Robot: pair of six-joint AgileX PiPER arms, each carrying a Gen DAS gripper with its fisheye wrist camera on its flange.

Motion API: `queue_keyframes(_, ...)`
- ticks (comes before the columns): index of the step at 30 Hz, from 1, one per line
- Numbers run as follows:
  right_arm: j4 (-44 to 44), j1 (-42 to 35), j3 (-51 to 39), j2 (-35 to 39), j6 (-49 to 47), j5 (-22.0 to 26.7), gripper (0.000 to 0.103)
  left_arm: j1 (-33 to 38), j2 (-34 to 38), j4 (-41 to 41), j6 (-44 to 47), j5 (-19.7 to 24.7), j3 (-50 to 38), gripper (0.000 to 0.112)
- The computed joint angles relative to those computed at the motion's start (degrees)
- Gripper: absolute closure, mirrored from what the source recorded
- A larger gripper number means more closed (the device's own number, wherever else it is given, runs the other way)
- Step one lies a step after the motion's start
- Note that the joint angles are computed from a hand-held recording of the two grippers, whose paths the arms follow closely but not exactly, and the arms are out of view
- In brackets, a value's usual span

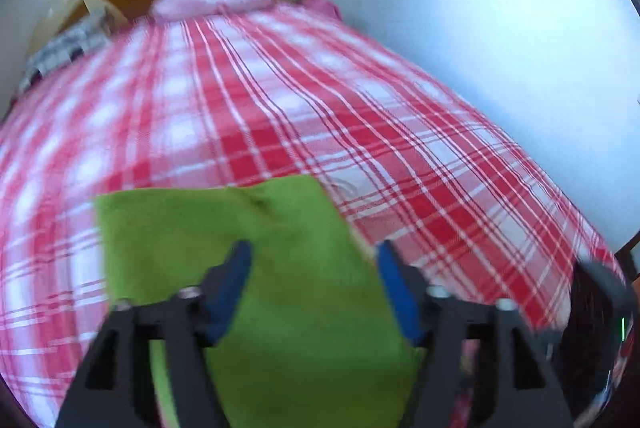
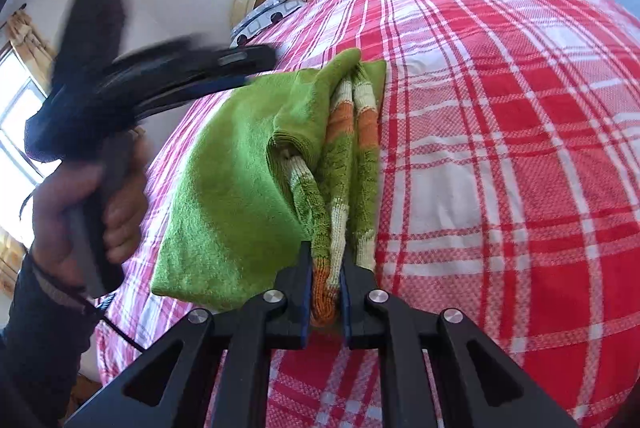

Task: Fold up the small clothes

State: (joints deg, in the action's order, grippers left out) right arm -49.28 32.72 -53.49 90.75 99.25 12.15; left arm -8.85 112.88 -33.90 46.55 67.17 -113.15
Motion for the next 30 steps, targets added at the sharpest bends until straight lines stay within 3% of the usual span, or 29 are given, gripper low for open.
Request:
queue_keyframes(2, -3.53, 0.41, 0.30, 0.12, 3.99, 0.21, 0.093, 4.33, -5.25, -2.14, 6.88, -3.66, 8.50, 0.023)
queue_keyframes(6, -4.94, 3.07, -1.64, 1.76, 4.54, 4.72, 0.093, 13.91, -14.11, -5.29, 20.49, -6.25, 24.95, 0.018)
queue_keyframes(8, -7.13, 2.98, -1.52, 2.12, 7.17, 4.49, 0.093, 17.78, -18.11, -7.02, 25.91, -9.03, 33.37, 0.011)
queue_keyframes(12, -10.44, 3.54, -1.85, 2.84, 10.91, 5.36, 0.093, 18.26, -23.18, -8.84, 31.18, -15.61, 45.33, 0.010)
queue_keyframes(14, -12.72, 4.06, -1.69, 2.83, 13.66, 6.05, 0.093, 16.03, -24.33, -7.59, 30.13, -19.93, 47.88, 0.010)
queue_keyframes(16, -14.42, 4.84, -1.54, 2.67, 15.52, 7.07, 0.093, 12.12, -25.12, -5.75, 27.31, -27.57, 50.16, 0.010)
queue_keyframes(18, -14.48, 5.37, -1.73, 2.76, 15.39, 7.87, 0.093, 11.93, -24.34, -7.87, 27.75, -28.08, 49.71, 0.010)
queue_keyframes(20, -13.84, 5.68, -2.10, 2.90, 14.35, 8.53, 0.093, 9.70, -22.39, -2.22, 21.43, -31.05, 48.38, 0.009)
queue_keyframes(22, -13.45, 5.77, -2.21, 2.95, 13.61, 8.63, 0.093, 8.08, -21.59, 4.32, 15.40, -37.28, 49.33, 0.009)
queue_keyframes(23, -13.40, 5.63, -2.03, 2.84, 13.55, 8.23, 0.093, 9.28, -20.79, 4.21, 15.37, -36.95, 48.53, 0.009)
queue_keyframes(30, -7.37, 5.66, -4.26, 4.29, 6.01, 9.02, 0.093, 19.75, -15.47, -1.96, 16.87, -23.96, 42.21, 0.009)
